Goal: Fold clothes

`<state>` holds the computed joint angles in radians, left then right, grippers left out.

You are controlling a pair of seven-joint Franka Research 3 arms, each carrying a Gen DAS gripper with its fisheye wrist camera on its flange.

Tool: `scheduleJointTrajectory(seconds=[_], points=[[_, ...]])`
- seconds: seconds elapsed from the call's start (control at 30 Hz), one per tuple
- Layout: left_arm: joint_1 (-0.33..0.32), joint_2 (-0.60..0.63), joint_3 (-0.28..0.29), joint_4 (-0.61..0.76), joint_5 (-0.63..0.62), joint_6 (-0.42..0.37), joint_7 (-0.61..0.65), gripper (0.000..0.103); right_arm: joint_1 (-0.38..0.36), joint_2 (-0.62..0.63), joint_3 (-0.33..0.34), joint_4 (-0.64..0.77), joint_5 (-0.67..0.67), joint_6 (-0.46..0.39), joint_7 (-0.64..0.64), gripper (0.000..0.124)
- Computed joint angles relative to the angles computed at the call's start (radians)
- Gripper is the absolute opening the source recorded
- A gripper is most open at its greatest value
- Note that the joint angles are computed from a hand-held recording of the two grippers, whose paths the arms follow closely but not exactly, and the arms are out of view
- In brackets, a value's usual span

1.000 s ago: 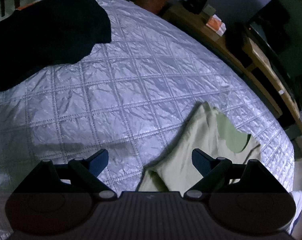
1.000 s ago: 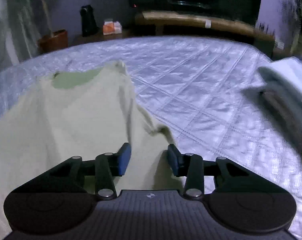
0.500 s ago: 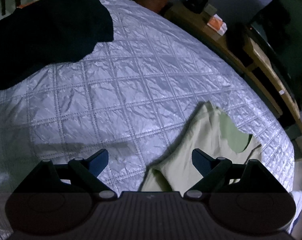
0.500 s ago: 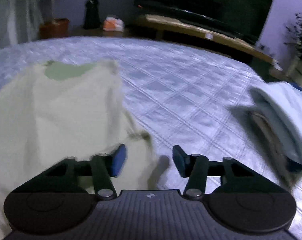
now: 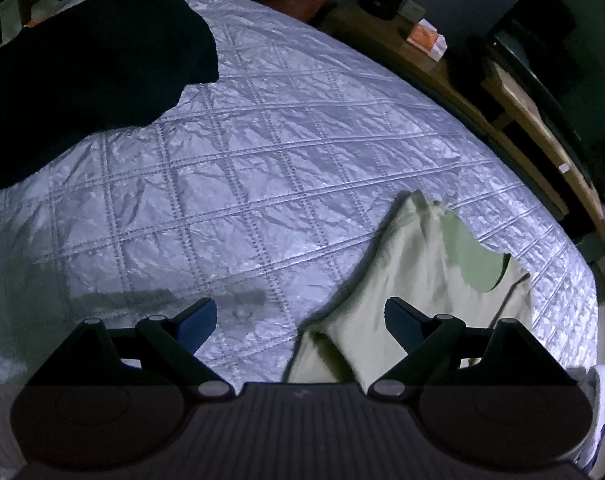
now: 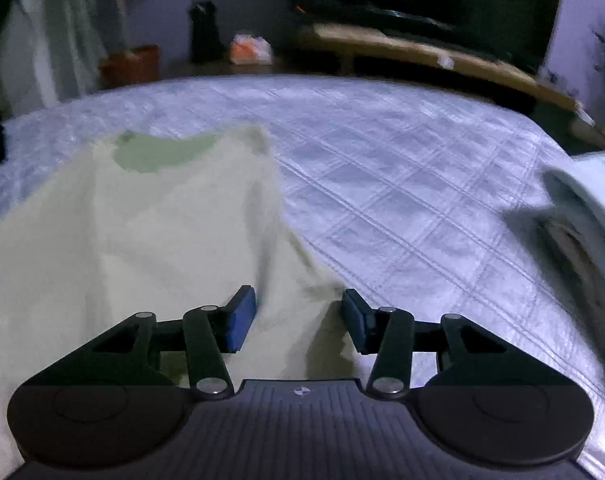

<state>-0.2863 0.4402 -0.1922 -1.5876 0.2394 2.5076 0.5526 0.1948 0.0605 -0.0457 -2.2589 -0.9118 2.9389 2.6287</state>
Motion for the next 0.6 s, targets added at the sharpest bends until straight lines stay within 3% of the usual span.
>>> scheduleJointTrajectory(seconds=[0.07, 0.13, 0.27, 0.3, 0.37, 0.47, 0.6], points=[[-0.01, -0.018, 0.008, -0.029, 0.021, 0.006, -0.014, 0.089, -0.012, -0.078, 0.003, -0.072, 0.021, -0.006, -0.006, 0.051], [-0.017, -0.043, 0.008, -0.068, 0.039, 0.019, -0.026, 0.087, -0.038, -0.173, 0.017, -0.169, 0.064, 0.042, 0.005, 0.052], [-0.035, -0.148, -0.006, -0.211, 0.076, 0.058, -0.05, 0.087, -0.007, -0.337, 0.005, -0.321, 0.245, 0.114, -0.113, 0.056], [-0.044, -0.173, -0.011, -0.24, 0.09, 0.04, -0.055, 0.087, 0.028, -0.366, -0.018, -0.35, 0.302, 0.116, -0.159, 0.064], [-0.046, -0.223, -0.028, -0.309, 0.082, 0.017, -0.061, 0.087, 0.126, -0.414, -0.086, -0.391, 0.424, 0.089, -0.274, 0.063], [-0.044, -0.307, -0.052, -0.436, 0.036, 0.002, -0.084, 0.087, 0.147, -0.481, -0.071, -0.441, 0.478, 0.07, -0.316, 0.063], [-0.056, -0.399, -0.071, -0.546, 0.057, -0.082, -0.133, 0.086, 0.169, -0.544, -0.039, -0.504, 0.554, 0.061, -0.347, 0.063]])
